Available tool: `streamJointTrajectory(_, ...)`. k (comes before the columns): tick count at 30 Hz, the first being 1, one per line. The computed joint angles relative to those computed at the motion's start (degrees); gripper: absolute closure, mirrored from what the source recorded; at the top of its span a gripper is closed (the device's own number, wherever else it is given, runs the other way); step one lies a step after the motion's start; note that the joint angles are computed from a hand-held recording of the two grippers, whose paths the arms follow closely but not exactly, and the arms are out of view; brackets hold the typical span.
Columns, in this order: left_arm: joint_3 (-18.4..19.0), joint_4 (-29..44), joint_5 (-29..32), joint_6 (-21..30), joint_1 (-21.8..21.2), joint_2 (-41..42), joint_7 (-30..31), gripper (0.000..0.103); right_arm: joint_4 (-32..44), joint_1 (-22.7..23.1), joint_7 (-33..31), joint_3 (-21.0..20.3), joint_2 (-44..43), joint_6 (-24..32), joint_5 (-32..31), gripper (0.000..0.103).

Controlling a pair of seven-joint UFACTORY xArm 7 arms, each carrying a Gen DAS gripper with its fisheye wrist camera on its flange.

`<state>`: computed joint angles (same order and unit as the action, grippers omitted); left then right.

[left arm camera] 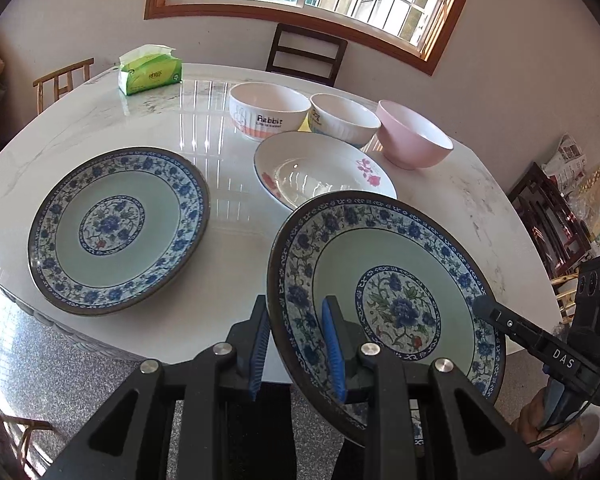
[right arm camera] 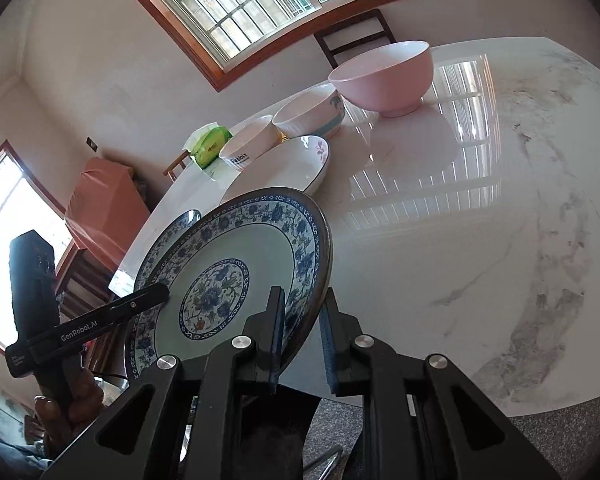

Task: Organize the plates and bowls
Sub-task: 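Lift the blue-and-white plate and carry it over the other floral plate, then lower the plate onto the other floral plate and open both grippers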

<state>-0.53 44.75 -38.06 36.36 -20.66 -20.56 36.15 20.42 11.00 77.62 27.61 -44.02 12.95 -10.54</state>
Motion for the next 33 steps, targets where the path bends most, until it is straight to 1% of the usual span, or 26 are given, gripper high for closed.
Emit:
streamJointTrajectory(4,1.8,0.8,0.4,0.0,2.3,0.2,-0.3,0.077,5.2,-3.2,-2.1,1.4,8.1,-4.1,-2.1,0.085)
streamJointTrajectory(7,2.7,1.7,0.8,-1.1,4.1,1.0,-0.3,0.077,9.4,-6.0,-3.6,2.9,14.1,-6.9,-4.1,0.085)
streamJointTrajectory(9,3.1,2.6,1.2,-1.7,5.2,1.9,-0.5,0.077,12.4,-8.3,-4.3,4.4,18.3,-8.4,-5.6,0.085)
streamJointTrajectory(12,3.8,4.4,1.3,-2.3,7.0,4.1,-0.6,0.077,16.9,-13.0,-3.8,8.3,23.7,-9.9,-8.9,0.085)
streamJointTrajectory(14,4.0,5.6,1.3,-2.8,8.1,5.7,-0.6,0.077,20.0,-15.6,-2.6,10.7,27.0,-9.9,-11.8,0.085)
streamJointTrajectory(17,4.1,7.4,1.0,-3.1,9.8,8.2,-0.6,0.076,25.2,-20.4,0.4,14.8,32.3,-8.7,-18.6,0.085)
streamJointTrajectory(20,3.8,9.5,0.4,-3.5,11.4,10.8,-0.5,0.076,30.1,-22.7,4.3,16.8,37.8,-7.1,-26.3,0.085)
streamJointTrajectory(22,3.4,10.9,0.4,-4.0,12.5,12.5,-0.7,0.076,33.3,-22.7,7.0,17.0,41.6,-5.6,-31.5,0.085)
streamJointTrajectory(26,2.6,13.9,-0.2,-4.0,14.6,16.0,-1.0,0.076,39.1,-19.3,9.0,14.6,47.7,-2.2,-37.7,0.085)
streamJointTrajectory(33,0.7,17.3,-0.2,-5.5,17.3,20.0,-1.5,0.076,44.8,-12.9,7.1,9.2,53.2,1.1,-40.0,0.084)
